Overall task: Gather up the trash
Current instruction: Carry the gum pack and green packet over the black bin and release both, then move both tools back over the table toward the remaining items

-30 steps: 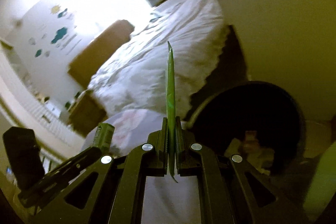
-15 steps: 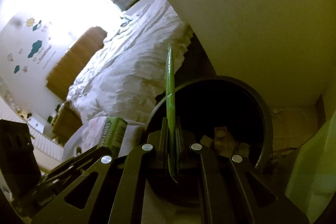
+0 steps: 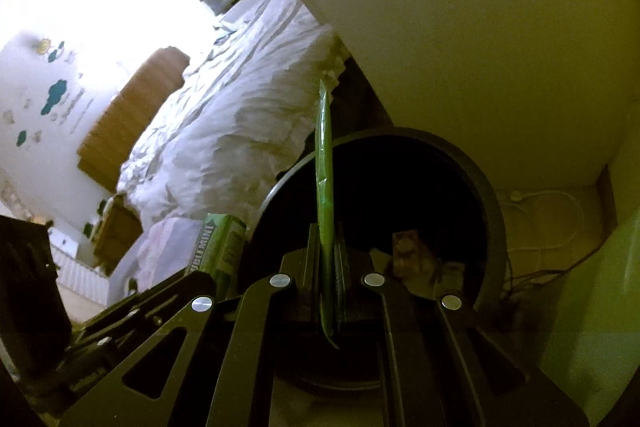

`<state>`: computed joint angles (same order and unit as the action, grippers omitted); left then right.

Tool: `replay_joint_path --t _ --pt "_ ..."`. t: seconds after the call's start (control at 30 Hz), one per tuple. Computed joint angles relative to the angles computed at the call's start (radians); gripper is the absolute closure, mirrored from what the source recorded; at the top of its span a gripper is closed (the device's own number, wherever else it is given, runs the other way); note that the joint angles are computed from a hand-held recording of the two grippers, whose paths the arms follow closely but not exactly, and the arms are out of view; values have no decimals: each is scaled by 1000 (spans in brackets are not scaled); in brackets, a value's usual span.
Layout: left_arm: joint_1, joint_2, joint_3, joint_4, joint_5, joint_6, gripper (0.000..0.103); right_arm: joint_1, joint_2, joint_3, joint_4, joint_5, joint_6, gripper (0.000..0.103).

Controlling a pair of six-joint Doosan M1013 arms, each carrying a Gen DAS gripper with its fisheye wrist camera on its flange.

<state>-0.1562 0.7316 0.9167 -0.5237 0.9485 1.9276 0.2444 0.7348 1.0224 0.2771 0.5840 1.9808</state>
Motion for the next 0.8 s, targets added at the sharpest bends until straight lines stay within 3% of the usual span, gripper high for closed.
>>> replay_joint_path --t 0.07,0.17,0.2,0.57,0.8 --pt "-1 -1 -2 -3 0 6 66 -1 -3 3 -19 0 18 83" --pt "-3 -16 18 0 -28 20 46 -3 -14 19 -23 -17 40 55" --pt "-1 -23 27 -2 -37 23 45 -2 -19 27 -27 -27 50 50" --pt "48 -109 159 -17 -125 -12 41 26 -21 2 27 -5 -73 49" --pt "139 -149 234 13 -177 -160 41 74 25 -103 102 89 -272 49"
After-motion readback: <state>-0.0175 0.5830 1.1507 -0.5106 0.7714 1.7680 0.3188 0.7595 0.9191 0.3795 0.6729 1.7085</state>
